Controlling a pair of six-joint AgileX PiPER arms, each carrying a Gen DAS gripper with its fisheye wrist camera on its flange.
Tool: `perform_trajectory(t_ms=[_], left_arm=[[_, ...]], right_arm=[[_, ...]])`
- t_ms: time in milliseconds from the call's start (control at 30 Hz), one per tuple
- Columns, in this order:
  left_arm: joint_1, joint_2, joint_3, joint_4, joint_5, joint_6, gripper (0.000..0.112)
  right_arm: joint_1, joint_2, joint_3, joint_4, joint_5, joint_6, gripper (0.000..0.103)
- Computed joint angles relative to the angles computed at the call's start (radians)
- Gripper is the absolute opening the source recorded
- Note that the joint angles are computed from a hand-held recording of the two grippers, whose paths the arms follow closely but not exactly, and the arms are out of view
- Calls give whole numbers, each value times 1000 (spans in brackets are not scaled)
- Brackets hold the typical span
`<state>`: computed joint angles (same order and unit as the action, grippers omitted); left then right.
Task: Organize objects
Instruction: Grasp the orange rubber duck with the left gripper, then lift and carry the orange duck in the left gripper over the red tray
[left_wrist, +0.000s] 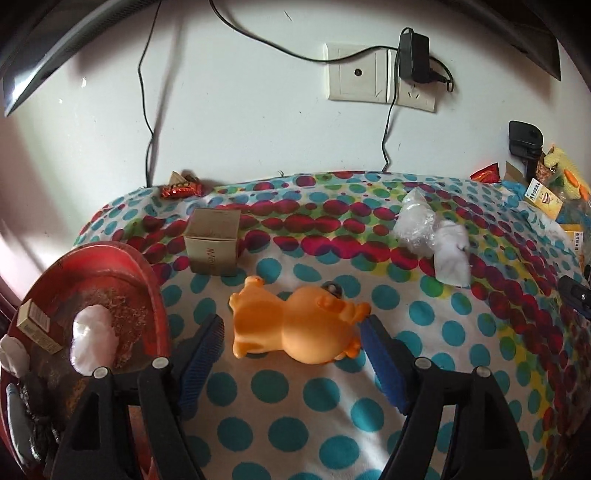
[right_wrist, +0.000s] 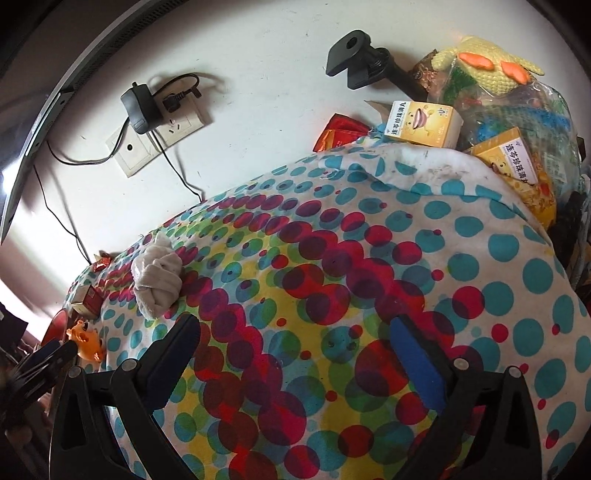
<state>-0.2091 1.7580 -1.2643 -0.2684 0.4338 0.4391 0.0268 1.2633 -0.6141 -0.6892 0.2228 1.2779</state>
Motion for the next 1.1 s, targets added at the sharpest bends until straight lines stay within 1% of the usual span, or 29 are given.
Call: perform_trajectory(t_ms=[67, 100, 200, 233, 333, 400, 533, 667, 767, 867, 1033, 1067, 1100], left_arm=[[-13, 18, -1, 43, -32, -27, 79], [-21, 30, -11, 78, -36, -58, 79], [-22, 74, -59, 96, -4, -93, 79], [-19, 83, -67, 81, -4, -84, 79], [-22, 103, -98, 92, 1, -109, 79], [-17, 119, -126, 85, 28, -122, 78], [-14, 123, -154, 49, 65, -93, 71], [-28, 36, -89, 26, 6, -63, 69], [-46, -46, -67, 37, 1, -87, 69], [-75, -112, -74, 115, 28, -171, 69], [-138, -231, -79, 330, 45, -366, 69], [-145, -247, -82, 362, 51, -388, 69], [-148, -264, -87, 373, 60, -390, 69]], right_arm=[[3, 1, -1, -5, -3, 1, 102], [3, 1, 0, -5, -6, 0, 102], [6, -1, 0, -16, -8, 7, 102], [7, -1, 0, -19, -8, 10, 102], [10, 1, -1, -29, -4, 23, 102], [11, -1, -1, -33, -1, 26, 102], [4, 1, -1, -8, -8, -3, 102], [1, 0, 0, -10, -10, -4, 102], [-1, 3, -2, -7, -7, -7, 102], [-8, 5, -2, 9, -11, -28, 102], [-15, 4, -2, 42, -17, -64, 102], [-12, 5, -3, 27, -13, -48, 102], [-15, 6, -3, 44, -16, -67, 102]])
